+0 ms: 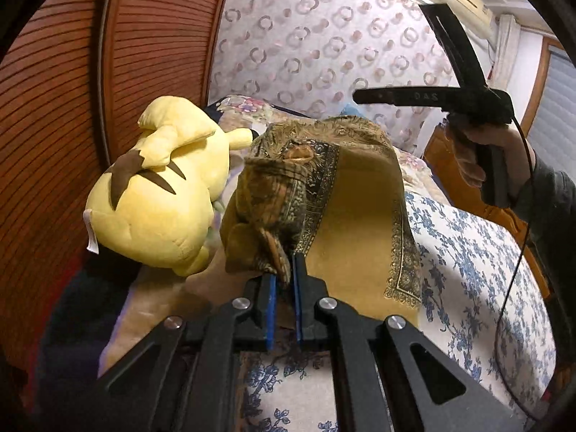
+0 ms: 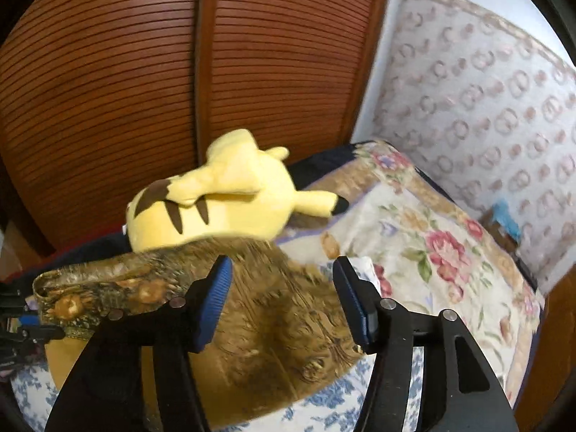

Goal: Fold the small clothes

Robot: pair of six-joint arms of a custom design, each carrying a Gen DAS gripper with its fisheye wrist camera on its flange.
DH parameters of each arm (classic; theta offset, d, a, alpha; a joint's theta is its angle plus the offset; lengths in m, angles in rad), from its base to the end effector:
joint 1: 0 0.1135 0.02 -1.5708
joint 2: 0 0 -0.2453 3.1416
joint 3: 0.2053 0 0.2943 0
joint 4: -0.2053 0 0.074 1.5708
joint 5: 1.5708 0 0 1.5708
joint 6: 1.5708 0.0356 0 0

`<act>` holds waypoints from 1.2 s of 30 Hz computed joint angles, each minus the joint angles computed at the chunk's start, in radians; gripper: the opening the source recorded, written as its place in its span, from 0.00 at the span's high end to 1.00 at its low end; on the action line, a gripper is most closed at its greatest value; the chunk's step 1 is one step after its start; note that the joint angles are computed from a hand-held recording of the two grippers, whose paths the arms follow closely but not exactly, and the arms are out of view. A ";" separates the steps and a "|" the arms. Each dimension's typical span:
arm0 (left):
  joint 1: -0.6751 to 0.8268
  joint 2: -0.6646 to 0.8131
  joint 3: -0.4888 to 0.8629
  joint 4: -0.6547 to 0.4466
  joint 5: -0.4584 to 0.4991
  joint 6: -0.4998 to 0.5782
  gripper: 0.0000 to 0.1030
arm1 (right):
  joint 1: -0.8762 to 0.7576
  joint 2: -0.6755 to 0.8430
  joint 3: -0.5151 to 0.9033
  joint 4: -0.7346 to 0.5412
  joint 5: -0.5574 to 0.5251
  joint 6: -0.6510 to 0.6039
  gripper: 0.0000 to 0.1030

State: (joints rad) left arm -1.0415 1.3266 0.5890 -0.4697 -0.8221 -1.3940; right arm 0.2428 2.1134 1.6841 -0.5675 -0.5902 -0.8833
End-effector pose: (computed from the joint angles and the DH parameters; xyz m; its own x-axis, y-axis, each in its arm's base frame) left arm 0.1483 -0.2019 0.1103 -0.5319 -0.4178 -0.7366 -0.3844 0.8942 -0.2296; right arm 0.4707 0.1370 0.1712 -0.1362 -0.6952 -0.7058 -0.9428 0.3097 -0.1231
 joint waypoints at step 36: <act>-0.113 0.334 0.509 -0.235 -0.135 0.120 0.43 | -0.538 -0.369 -0.568 0.056 -0.244 -0.125 0.43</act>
State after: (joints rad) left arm -1.1547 1.6602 1.0984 -0.7049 -0.9567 -1.2738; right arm -0.2954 1.7443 1.1157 -0.5117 -0.8347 -1.0086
